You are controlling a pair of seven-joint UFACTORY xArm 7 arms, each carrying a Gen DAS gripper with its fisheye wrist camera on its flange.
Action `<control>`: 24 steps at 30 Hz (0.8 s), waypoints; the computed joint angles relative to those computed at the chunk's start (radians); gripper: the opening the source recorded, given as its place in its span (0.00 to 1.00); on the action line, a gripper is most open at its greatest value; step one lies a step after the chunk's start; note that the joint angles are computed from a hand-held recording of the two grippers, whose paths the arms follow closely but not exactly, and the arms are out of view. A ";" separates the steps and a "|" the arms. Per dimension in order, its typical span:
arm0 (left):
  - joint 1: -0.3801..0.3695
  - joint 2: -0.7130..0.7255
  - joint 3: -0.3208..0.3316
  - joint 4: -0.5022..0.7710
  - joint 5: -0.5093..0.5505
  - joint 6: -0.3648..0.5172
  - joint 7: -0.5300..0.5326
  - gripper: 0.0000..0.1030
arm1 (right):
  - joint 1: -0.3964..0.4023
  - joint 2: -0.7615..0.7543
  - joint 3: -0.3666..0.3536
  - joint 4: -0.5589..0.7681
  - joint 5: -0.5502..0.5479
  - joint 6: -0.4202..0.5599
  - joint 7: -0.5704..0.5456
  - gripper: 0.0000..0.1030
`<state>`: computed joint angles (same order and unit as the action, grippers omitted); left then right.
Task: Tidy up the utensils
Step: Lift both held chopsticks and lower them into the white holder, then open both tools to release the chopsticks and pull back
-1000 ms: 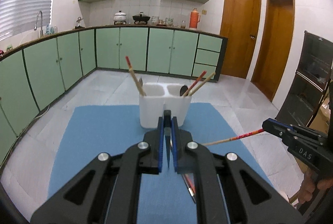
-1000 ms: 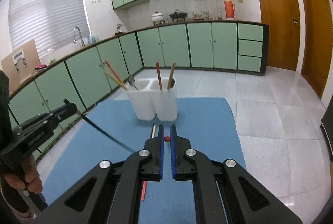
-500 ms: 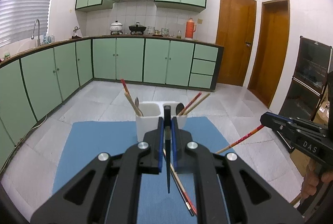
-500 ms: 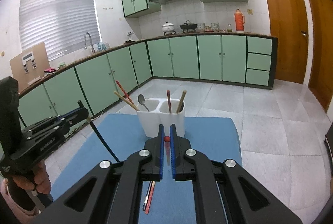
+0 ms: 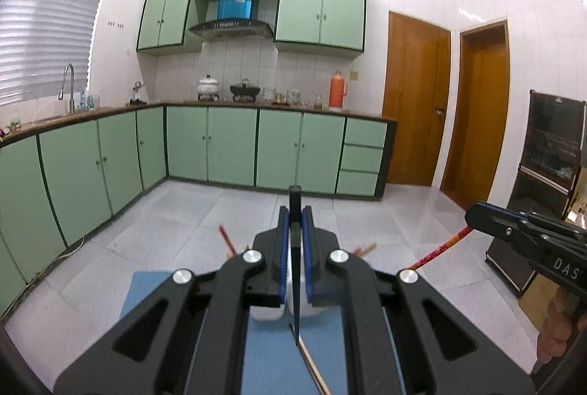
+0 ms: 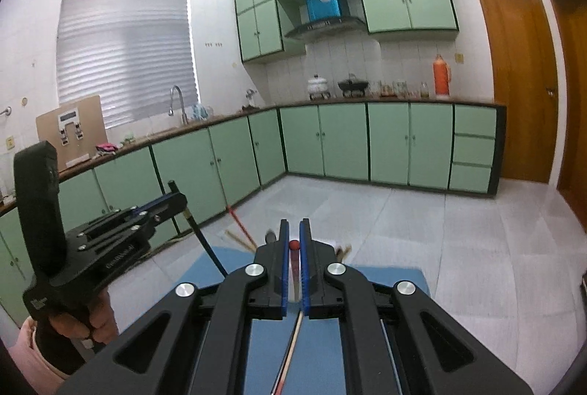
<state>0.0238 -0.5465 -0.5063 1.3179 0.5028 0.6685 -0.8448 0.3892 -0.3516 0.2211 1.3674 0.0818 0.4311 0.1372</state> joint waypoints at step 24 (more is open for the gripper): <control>0.015 0.438 -0.024 0.299 0.409 -0.017 -0.208 0.06 | 0.021 0.413 -0.020 0.426 -0.196 0.113 0.084 0.05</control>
<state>0.0384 -0.1089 -0.5306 1.6167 0.9116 0.6516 -1.0526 0.4098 0.0613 0.2007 1.7934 -0.1138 0.5437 0.2211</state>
